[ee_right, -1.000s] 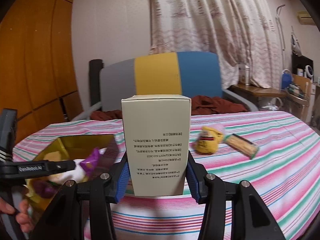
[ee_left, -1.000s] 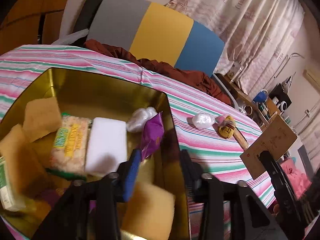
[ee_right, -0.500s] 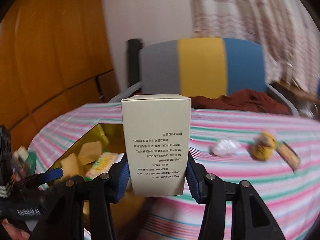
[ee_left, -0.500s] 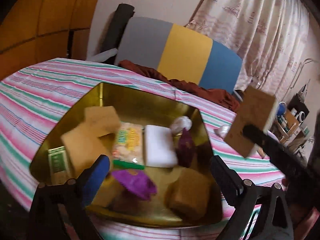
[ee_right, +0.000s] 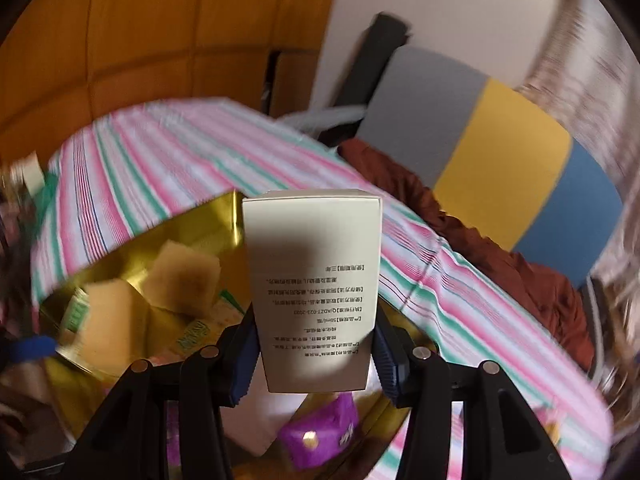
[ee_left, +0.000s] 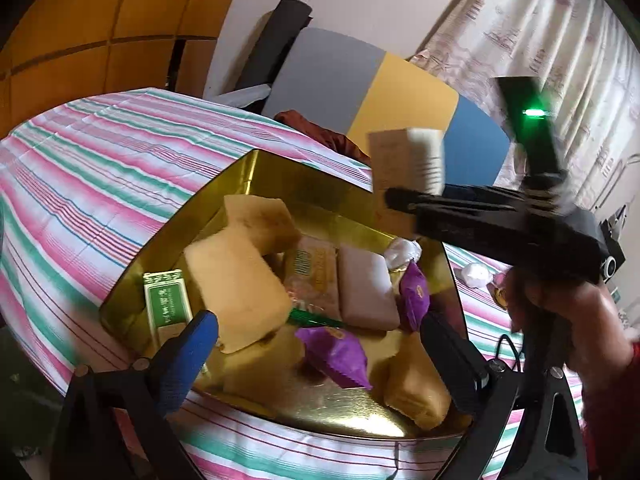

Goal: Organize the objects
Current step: 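Lower the cream box into the gold tray and open the right tool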

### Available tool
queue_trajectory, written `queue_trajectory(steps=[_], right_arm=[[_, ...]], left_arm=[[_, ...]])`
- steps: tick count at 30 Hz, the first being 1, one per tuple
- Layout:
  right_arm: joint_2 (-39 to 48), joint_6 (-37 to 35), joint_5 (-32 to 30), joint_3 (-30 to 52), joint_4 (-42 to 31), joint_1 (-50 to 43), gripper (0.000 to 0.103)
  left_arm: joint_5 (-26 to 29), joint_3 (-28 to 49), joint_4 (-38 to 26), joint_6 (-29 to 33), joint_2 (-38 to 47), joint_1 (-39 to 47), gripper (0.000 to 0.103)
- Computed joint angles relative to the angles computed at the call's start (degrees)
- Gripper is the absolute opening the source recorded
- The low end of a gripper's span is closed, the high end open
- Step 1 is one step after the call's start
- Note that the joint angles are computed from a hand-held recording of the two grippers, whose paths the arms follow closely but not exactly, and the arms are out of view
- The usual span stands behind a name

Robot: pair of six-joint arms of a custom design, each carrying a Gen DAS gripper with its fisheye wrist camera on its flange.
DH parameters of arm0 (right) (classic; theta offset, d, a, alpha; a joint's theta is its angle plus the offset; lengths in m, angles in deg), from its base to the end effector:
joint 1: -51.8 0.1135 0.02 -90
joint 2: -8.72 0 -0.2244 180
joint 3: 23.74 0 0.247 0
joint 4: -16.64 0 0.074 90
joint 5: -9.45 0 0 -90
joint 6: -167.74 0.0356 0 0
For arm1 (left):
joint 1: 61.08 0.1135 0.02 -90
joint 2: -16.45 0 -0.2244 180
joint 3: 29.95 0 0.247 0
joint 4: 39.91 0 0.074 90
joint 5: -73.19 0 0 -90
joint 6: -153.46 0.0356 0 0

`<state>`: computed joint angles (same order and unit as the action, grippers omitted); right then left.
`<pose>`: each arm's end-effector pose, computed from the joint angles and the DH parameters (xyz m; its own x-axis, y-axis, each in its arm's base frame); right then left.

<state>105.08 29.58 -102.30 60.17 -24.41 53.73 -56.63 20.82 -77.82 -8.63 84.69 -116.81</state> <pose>0.3491 0.0250 0.1972 -0.3485 -0.7041 -0.6187 -0.7664 0.5941 -0.2445 0.1483 -0.1772 0.1644 -0.5515 -0.4885 -0.6762 -0.3087 0.8726 -0.3785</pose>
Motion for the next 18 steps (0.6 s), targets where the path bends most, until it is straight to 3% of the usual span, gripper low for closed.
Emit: queue_trajectory(steps=[5, 8, 12, 18], right_arm=[[7.77, -4.62, 6.81, 5.83, -2.76, 5.38, 0.051], [10.08, -3.88, 9.11, 7.08, -2.33, 6.92, 0.054], [10.57, -0.53, 3.52, 9.38, -5.3, 4.09, 0.062], [11.46, 8.35, -3.89, 13.49, -9.33, -1.06, 0.062]], left_arm=[[-0.36, -2.01, -0.33, -0.96, -2.25, -0.03, 0.102], [-0.22, -3.04, -0.7, -1.68, -3.56, 0.12, 0.102], [-0.63, -3.66, -1.12, -2.47, -4.51, 0.31, 0.102], [-1.07, -2.73, -0.65, -2.34, -3.28, -0.31, 0.102]])
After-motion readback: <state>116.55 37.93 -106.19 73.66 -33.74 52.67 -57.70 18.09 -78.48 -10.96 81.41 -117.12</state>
